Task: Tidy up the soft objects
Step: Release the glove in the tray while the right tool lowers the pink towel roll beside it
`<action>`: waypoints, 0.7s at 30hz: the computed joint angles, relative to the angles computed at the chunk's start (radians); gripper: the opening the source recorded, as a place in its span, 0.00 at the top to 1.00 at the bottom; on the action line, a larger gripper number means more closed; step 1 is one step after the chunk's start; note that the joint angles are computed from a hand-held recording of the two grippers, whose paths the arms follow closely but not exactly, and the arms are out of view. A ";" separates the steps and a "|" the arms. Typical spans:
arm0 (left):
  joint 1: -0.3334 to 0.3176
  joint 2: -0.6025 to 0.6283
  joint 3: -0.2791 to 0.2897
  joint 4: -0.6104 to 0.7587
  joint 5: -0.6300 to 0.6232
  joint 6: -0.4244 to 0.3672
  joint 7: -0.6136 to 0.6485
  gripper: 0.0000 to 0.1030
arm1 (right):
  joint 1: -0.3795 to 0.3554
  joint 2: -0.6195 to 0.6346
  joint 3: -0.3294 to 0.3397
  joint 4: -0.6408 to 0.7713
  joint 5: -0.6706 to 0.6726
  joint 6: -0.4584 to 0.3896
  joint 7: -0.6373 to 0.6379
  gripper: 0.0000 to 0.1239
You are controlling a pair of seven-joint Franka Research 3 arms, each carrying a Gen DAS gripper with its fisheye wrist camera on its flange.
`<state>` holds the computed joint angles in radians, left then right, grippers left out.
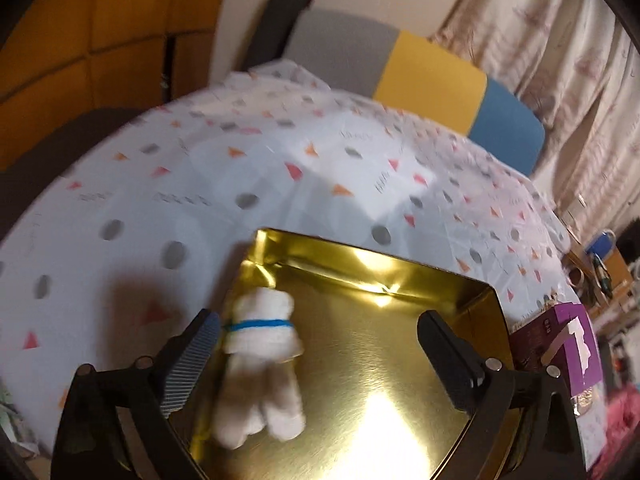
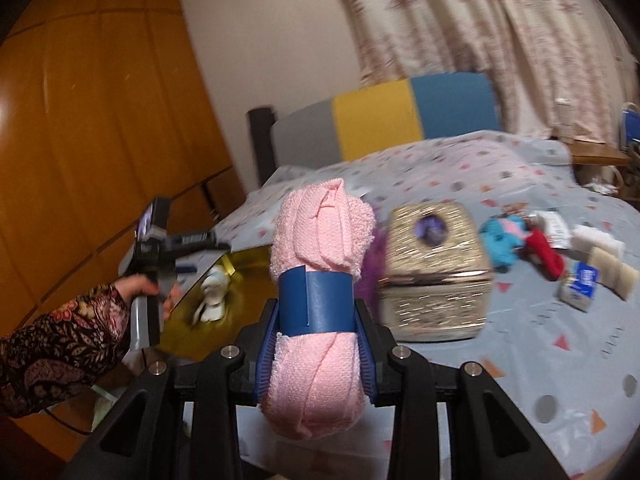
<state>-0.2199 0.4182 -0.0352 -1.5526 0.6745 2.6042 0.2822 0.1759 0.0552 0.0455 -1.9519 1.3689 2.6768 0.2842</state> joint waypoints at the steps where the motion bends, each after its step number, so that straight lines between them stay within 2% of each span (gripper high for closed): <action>1: -0.020 -0.024 0.016 -0.025 0.034 -0.021 -0.031 0.02 | 0.006 0.015 0.004 0.015 -0.055 -0.016 0.041 0.72; 3: -0.055 -0.074 0.031 -0.074 0.111 -0.084 -0.108 0.01 | 0.014 0.041 0.011 0.044 -0.135 -0.047 0.101 0.72; 9: -0.041 -0.217 -0.017 -0.279 0.259 -0.068 -0.314 0.01 | 0.031 0.193 0.040 0.237 -0.406 -0.189 0.376 0.72; 11: -0.030 -0.242 -0.039 -0.315 0.288 -0.071 -0.361 0.01 | 0.038 0.244 0.052 0.302 -0.474 -0.210 0.448 0.72; 17: -0.003 -0.283 -0.089 -0.385 0.308 -0.088 -0.396 0.01 | 0.051 0.383 0.090 0.497 -0.605 -0.289 0.596 0.72; 21: 0.011 -0.306 -0.100 -0.426 0.301 -0.065 -0.428 0.01 | 0.068 0.519 0.103 0.699 -0.693 -0.368 0.714 0.72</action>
<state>-0.2089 0.1127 -0.1353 -1.9790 0.9756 2.5392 -0.1457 0.2443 0.5746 0.1485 -1.2530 0.6761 2.3090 0.9987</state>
